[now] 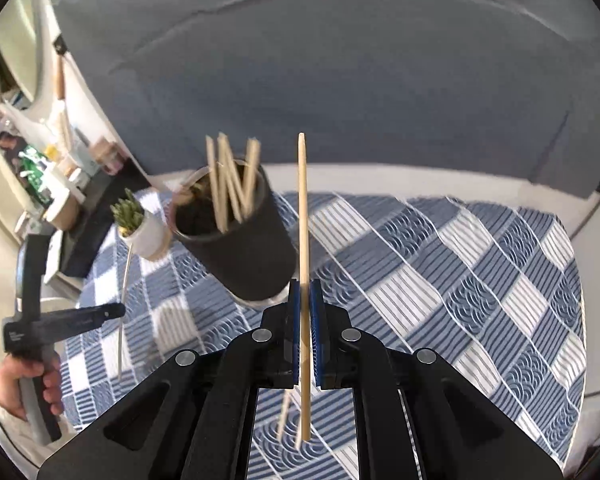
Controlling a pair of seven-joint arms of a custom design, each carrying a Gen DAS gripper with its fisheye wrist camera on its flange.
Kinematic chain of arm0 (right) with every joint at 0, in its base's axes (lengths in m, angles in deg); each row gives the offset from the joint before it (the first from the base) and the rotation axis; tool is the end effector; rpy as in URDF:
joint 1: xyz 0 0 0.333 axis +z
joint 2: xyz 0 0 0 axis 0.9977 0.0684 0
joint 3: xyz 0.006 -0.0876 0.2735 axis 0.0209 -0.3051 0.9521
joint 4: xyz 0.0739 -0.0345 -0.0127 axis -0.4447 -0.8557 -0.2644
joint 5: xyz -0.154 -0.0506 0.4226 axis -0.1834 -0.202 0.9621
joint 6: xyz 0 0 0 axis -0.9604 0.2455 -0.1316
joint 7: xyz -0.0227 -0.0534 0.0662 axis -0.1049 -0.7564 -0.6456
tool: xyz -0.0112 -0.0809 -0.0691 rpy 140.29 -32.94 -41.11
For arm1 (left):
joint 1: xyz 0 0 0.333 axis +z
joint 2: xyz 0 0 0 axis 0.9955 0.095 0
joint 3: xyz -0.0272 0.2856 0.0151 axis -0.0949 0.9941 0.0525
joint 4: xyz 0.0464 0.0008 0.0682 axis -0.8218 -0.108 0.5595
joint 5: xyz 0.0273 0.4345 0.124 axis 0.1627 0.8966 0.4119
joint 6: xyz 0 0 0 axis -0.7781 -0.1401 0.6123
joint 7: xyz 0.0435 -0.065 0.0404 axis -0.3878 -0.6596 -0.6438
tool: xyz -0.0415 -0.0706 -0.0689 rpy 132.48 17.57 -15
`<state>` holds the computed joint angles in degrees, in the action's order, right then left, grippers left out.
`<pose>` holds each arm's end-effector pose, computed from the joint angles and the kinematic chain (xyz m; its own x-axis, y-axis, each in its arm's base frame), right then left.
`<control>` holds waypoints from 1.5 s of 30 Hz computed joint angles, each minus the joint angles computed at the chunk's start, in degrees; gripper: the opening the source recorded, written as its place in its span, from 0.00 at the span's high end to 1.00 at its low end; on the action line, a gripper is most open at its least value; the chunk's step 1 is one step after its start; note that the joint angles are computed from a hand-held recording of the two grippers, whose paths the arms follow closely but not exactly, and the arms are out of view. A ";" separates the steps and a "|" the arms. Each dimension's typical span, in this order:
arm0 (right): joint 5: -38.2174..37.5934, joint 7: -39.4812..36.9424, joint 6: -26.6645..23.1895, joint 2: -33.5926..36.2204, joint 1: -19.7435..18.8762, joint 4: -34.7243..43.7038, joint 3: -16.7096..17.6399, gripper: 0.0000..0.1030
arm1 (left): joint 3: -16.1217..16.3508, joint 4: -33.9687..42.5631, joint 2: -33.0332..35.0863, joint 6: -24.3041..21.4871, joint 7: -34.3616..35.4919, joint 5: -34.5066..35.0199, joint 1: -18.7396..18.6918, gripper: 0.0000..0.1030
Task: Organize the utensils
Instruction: 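Lift both held sticks and carry them toward the black cup, then lower both held sticks into the black cup from above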
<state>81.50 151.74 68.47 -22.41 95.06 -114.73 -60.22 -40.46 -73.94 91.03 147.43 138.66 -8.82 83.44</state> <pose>0.6368 0.0986 0.6164 0.0318 -0.9839 -0.1761 -0.8326 0.0714 -0.5493 0.6678 -0.0892 0.5153 0.0770 -0.9857 0.1498 -0.9396 -0.1220 -0.3197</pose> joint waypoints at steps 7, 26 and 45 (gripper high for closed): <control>1.69 -2.14 3.73 1.97 1.01 4.10 0.76 0.95 | -0.41 0.29 -7.09 1.59 -0.60 4.88 -0.50 0.95; 20.11 -17.14 27.35 4.32 2.43 3.88 1.17 0.95 | -0.94 7.08 -5.30 16.73 18.13 -12.92 -1.84 0.95; 36.14 -29.14 30.25 19.22 -3.97 15.04 8.53 0.95 | -7.35 20.26 12.83 20.71 48.41 -47.45 1.25 0.95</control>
